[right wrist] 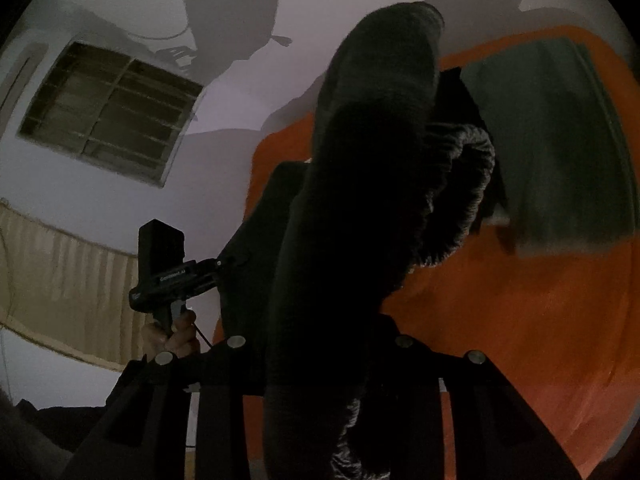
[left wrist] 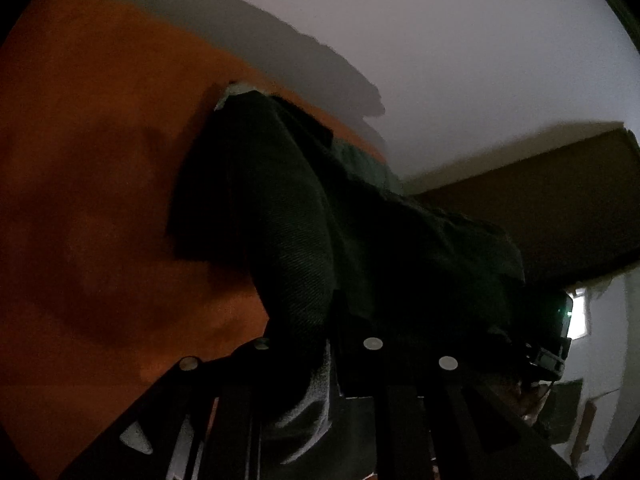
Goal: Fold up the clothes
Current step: 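Lift the folded denim with both grippers and carry it toward the clothes stack, then lower the denim onto the folded stack and open both grippers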
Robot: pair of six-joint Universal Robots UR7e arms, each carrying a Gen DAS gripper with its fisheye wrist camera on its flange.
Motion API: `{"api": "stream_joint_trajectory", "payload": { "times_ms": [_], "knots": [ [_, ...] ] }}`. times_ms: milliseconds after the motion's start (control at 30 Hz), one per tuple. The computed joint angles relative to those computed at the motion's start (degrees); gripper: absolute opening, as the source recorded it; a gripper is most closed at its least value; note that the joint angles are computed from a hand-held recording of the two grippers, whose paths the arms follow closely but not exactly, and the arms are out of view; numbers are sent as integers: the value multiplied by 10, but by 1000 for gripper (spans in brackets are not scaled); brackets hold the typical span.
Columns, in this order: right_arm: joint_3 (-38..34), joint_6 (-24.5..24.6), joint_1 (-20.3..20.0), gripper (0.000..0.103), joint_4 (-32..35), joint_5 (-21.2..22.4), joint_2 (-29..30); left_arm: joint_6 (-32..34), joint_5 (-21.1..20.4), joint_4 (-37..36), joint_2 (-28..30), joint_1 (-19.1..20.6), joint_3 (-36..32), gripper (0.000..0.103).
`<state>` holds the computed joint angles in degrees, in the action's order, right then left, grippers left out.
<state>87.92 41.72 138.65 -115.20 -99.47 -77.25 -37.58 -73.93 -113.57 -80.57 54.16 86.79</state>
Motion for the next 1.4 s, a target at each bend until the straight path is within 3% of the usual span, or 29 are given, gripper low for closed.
{"api": "stream_joint_trajectory", "payload": {
  "times_ms": [200, 333, 433, 467, 533, 600, 633, 700, 733, 800, 833, 900, 933, 967, 1000, 1067, 1133, 1200, 1267, 1333, 1400],
  "knots": [
    [-39, -113, -81, 32, -30, 6, 44, 103, -17, -85, 95, 63, -70, 13],
    [-57, -191, -132, 32, -85, 8, 84, 182, -35, -151, 144, 99, -96, 13],
    [-55, -225, -171, 33, -116, 13, 109, 195, -35, -173, 191, 137, -118, 14],
    [-49, -227, -191, 36, -121, 9, 114, 186, -25, -161, 211, 151, -130, 21],
    [-44, -184, -224, 47, -99, -43, 125, 164, -6, -129, 255, 179, -166, 28],
    [-30, -80, -242, 51, -74, -133, 127, 114, -38, -86, 274, 212, -190, 29],
    [-12, -46, -243, 51, -98, -142, 113, 97, -59, -101, 263, 223, -179, 32],
    [40, 8, -247, 58, -185, -159, 83, 101, -48, -140, 236, 227, -148, 33],
    [51, 30, -242, 63, -203, -184, 73, 117, -26, -126, 229, 223, -148, 33],
    [39, 31, -208, 63, -172, -284, 71, 132, 22, -84, 214, 209, -153, 33],
    [29, 23, -191, 63, -150, -317, 75, 142, 28, -72, 205, 201, -151, 33],
    [10, -9, -159, 62, -120, -333, 91, 179, 32, -63, 187, 180, -137, 33],
    [1, -20, -144, 56, -103, -337, 103, 208, 28, -62, 181, 171, -130, 33],
    [-8, -24, -128, 42, -83, -336, 121, 237, 21, -58, 170, 155, -110, 33],
    [-18, -28, -113, 36, -63, -335, 139, 253, 19, -53, 166, 146, -99, 34],
    [-40, -35, -88, 13, -24, -326, 177, 277, 26, -47, 157, 128, -64, 34],
    [-37, -24, -86, 4, -5, -316, 192, 284, 45, -44, 156, 121, -36, 34],
    [-24, 28, -93, 3, 32, -336, 192, 266, 66, -27, 161, 130, -22, 34],
    [1, 69, -108, 0, 37, -346, 179, 255, 53, -38, 152, 141, -9, 30],
    [7, 74, -120, 0, 24, -324, 175, 242, 42, -42, 140, 146, 0, 30],
    [-22, 80, -113, 0, 56, -333, 194, 233, 45, -43, 132, 143, 5, 30]
  ]
}}
